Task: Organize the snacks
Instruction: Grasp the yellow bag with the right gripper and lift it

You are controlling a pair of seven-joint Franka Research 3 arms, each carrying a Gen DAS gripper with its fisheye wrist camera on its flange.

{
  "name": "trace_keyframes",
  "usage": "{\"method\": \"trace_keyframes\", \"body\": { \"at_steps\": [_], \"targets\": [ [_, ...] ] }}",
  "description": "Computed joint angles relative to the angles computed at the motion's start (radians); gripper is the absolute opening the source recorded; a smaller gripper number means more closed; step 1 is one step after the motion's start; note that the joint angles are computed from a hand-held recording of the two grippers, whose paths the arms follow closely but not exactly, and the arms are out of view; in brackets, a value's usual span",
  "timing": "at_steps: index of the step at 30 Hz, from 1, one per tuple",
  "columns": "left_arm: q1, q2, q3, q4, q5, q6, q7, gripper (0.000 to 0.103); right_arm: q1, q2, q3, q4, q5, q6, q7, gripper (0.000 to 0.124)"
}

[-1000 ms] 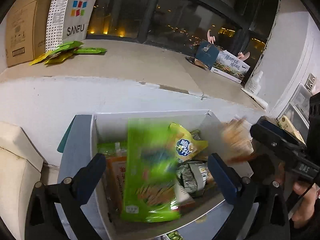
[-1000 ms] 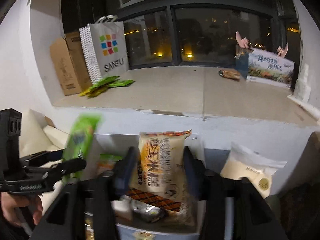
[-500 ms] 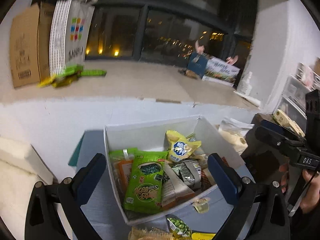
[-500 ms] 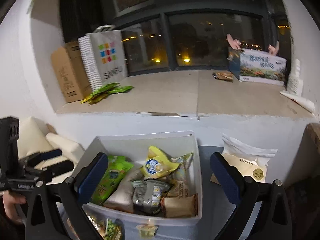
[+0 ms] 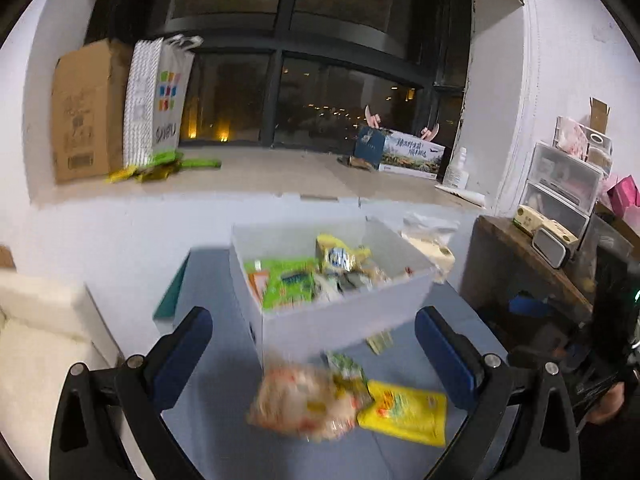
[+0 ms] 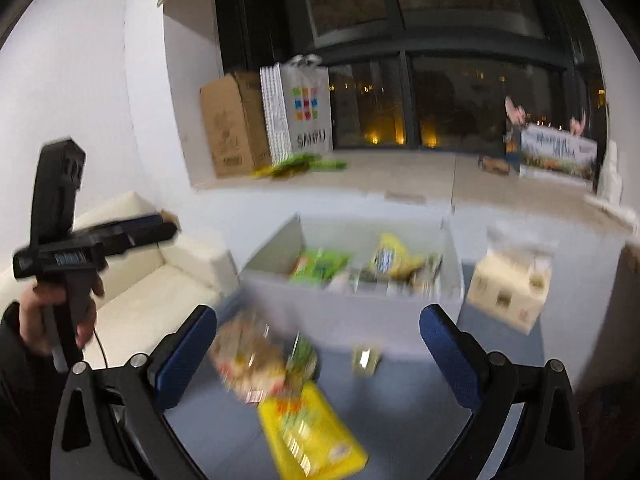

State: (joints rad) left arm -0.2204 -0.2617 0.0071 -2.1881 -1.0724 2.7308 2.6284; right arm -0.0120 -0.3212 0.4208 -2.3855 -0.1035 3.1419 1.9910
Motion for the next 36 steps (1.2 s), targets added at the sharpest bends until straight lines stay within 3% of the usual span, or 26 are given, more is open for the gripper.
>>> {"method": "trace_keyframes", "body": {
  "at_steps": [4, 8, 9, 12, 15, 18, 23, 27, 29, 32, 34, 35, 36],
  "targets": [
    [-0.007, -0.074, 0.012, -0.119, -0.003, -0.010, -0.002, 0.103, -0.011, -0.052, 0.056, -0.116, 0.005, -0.007, 0.047, 0.103],
    [-0.030, -0.126, 0.031, -0.184, 0.033, -0.020, 0.003, 0.103, 0.201, -0.030, -0.110, -0.165, 0.110, -0.029, -0.029, 0.103],
    [-0.042, -0.140, 0.041, -0.195, 0.023, -0.022, 0.018, 0.103, 0.211, -0.030, -0.113, -0.168, 0.146, -0.027, -0.058, 0.103],
    [-0.064, -0.174, 0.059, -0.218, 0.012, -0.024, 0.029, 0.103, 0.132, -0.040, -0.048, -0.169, 0.097, 0.007, -0.005, 0.103],
    [-0.079, -0.194, 0.078, -0.222, 0.010, -0.043, 0.034, 0.103, 0.141, -0.015, -0.057, -0.144, 0.102, 0.005, -0.034, 0.103],
    [-0.086, -0.212, 0.081, -0.232, 0.015, -0.037, 0.037, 0.103, 0.139, 0.043, -0.062, -0.080, 0.061, -0.057, -0.086, 0.103],
    [-0.088, -0.225, 0.094, -0.250, 0.041, -0.042, 0.011, 0.103, 0.301, 0.193, -0.219, 0.057, 0.129, -0.201, -0.288, 0.103],
    [-0.087, -0.225, 0.099, -0.261, 0.068, -0.036, 0.004, 0.103, 0.321, 0.305, -0.251, 0.146, 0.011, -0.279, -0.273, 0.103],
    [-0.089, -0.223, 0.102, -0.265, 0.079, -0.027, 0.000, 0.103, 0.346, 0.340, -0.273, 0.174, 0.096, -0.308, -0.355, 0.103],
    [-0.089, -0.213, 0.103, -0.265, 0.098, -0.031, -0.021, 0.103, 0.370, 0.386, -0.307, 0.216, 0.029, -0.367, -0.293, 0.103],
    [-0.096, -0.213, 0.105, -0.272, 0.101, -0.022, -0.017, 0.103, 0.377, 0.394, -0.316, 0.212, 0.042, -0.359, -0.290, 0.099],
    [-0.101, -0.211, 0.108, -0.273, 0.101, -0.025, -0.012, 0.103, 0.384, 0.390, -0.324, 0.201, 0.011, -0.340, -0.270, 0.088],
    [-0.098, -0.205, 0.105, -0.273, 0.111, -0.026, -0.019, 0.103, 0.383, 0.380, -0.319, 0.183, 0.039, -0.312, -0.311, 0.069]
  ]
}}
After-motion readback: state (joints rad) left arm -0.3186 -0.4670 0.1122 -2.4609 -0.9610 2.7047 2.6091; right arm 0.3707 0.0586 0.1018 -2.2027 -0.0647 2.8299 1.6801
